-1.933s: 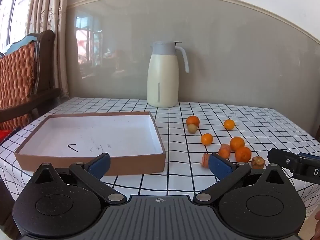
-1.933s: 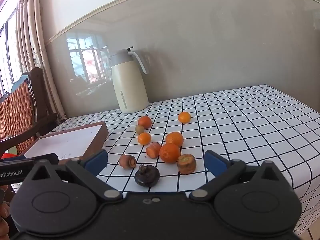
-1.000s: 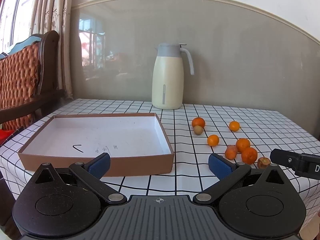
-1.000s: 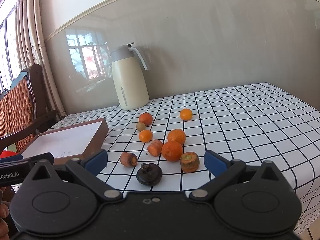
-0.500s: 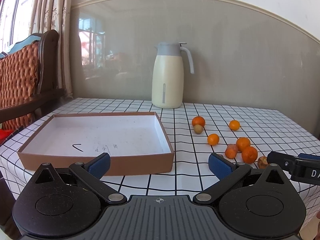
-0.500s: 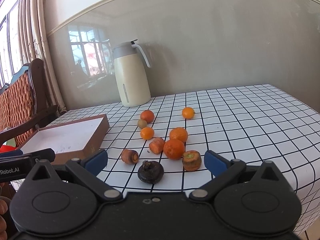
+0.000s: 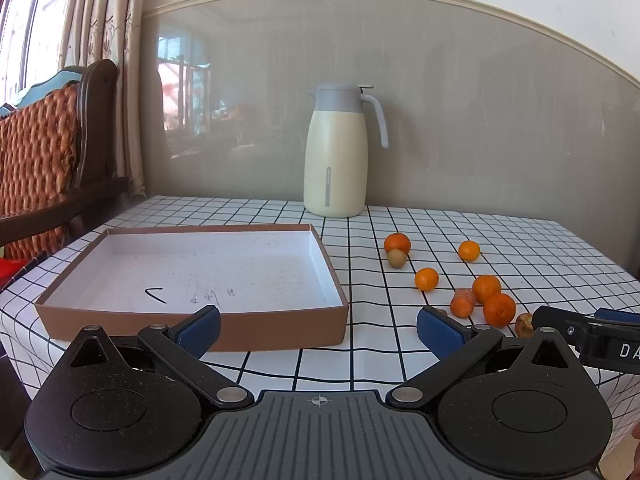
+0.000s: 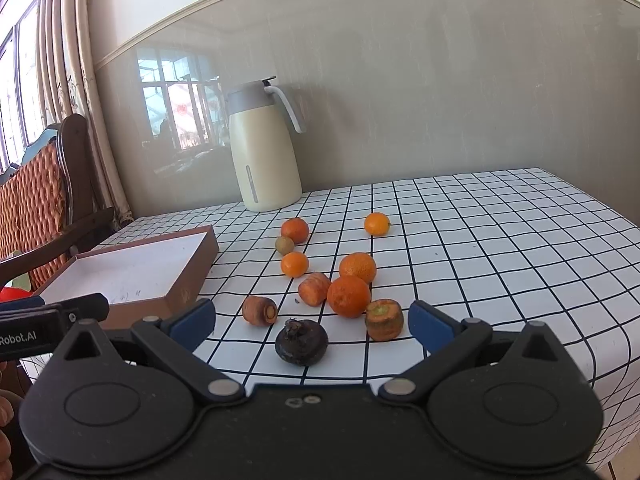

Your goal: Organize fruits

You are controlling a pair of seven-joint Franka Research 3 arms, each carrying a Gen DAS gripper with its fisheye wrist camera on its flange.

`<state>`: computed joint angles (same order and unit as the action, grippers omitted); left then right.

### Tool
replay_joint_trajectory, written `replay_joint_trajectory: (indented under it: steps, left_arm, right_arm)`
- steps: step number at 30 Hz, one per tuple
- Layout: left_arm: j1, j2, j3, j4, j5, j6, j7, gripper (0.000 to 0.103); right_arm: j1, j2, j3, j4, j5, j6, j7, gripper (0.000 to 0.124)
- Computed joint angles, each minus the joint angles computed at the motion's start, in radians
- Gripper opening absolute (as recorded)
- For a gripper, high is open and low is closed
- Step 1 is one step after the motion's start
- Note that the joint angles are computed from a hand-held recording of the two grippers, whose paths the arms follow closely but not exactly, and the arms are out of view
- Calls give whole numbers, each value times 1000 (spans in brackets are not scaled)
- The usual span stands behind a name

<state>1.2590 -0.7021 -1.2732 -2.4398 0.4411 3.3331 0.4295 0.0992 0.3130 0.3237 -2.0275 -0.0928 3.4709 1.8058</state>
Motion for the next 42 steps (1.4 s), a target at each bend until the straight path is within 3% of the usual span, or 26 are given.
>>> replay_joint_trajectory:
  steps: [42]
  left_arm:
    - [13, -1, -23, 16, 1, 7, 10, 103]
  right_arm:
    - [48, -9, -53, -13, 38, 29, -22, 97]
